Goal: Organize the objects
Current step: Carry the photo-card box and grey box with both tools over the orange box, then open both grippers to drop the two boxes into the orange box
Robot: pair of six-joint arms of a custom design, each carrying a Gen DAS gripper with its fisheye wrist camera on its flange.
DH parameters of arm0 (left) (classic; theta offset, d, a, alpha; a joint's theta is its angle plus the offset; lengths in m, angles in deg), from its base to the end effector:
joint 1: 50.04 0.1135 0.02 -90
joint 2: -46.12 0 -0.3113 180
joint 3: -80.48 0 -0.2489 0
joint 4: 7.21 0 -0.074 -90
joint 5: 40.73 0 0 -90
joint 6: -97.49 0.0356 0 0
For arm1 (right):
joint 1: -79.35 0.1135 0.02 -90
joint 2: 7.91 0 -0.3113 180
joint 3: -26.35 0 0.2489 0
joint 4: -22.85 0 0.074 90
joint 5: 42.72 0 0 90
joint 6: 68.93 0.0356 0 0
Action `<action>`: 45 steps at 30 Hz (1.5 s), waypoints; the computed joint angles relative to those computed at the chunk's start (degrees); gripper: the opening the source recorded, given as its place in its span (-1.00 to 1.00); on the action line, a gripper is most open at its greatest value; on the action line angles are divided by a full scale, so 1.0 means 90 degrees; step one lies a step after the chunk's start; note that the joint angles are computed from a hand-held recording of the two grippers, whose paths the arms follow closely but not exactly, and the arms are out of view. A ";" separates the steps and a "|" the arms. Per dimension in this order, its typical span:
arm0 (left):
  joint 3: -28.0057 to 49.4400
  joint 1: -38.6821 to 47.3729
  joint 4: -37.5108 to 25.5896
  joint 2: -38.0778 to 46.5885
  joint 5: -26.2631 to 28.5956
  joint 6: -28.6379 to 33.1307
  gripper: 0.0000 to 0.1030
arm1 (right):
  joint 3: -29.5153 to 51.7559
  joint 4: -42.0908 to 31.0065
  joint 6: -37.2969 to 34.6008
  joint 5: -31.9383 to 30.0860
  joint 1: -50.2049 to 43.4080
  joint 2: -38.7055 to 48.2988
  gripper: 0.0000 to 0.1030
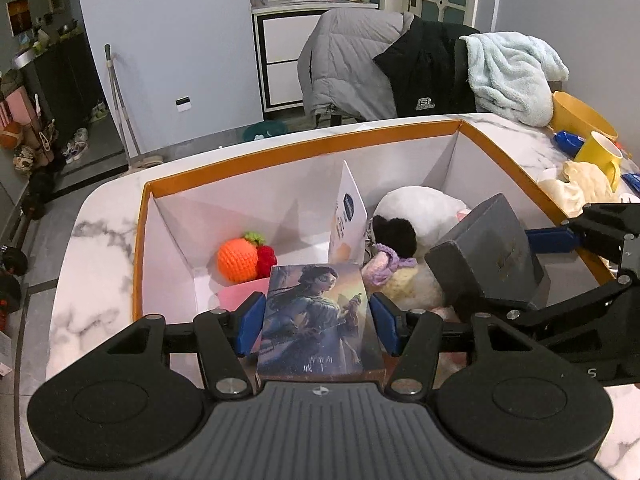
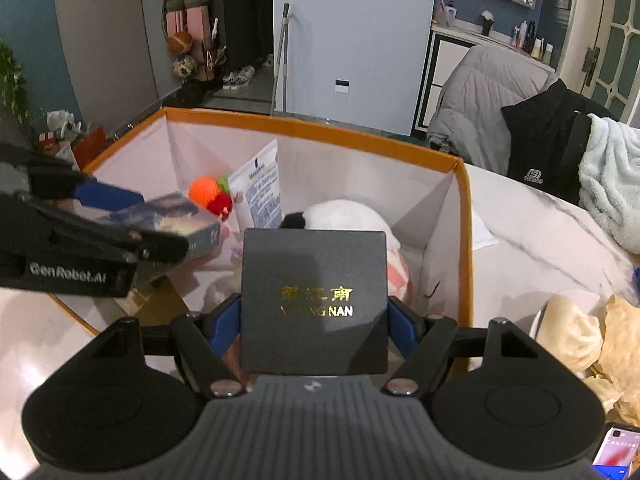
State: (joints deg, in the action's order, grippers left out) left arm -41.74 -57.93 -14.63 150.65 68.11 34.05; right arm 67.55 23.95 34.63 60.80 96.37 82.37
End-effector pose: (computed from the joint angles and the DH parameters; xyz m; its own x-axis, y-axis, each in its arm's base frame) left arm 0.3270 -0.0569 0.1462 -0.5765 0.5071 -0.6407 0.6428 0.7656 0.0276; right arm 0.2484 0.0673 0.1560 -0.7222 0.0173 -0.6915 0.0354 0.9993 -0.0119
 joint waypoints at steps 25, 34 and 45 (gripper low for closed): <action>-0.0651 -0.0160 0.0701 -0.0547 0.0032 0.0004 0.71 | -0.0524 0.0414 0.0246 0.0228 -0.0036 -0.0921 0.50; -0.0899 -0.0081 0.0671 -0.1041 0.0155 -0.0025 0.72 | -0.0589 0.0089 0.0311 0.0422 0.0165 -0.1330 0.50; -0.1395 0.0236 0.0702 -0.2004 0.0419 -0.0268 0.84 | -0.0555 -0.0825 0.0478 0.0826 0.0622 -0.2421 0.50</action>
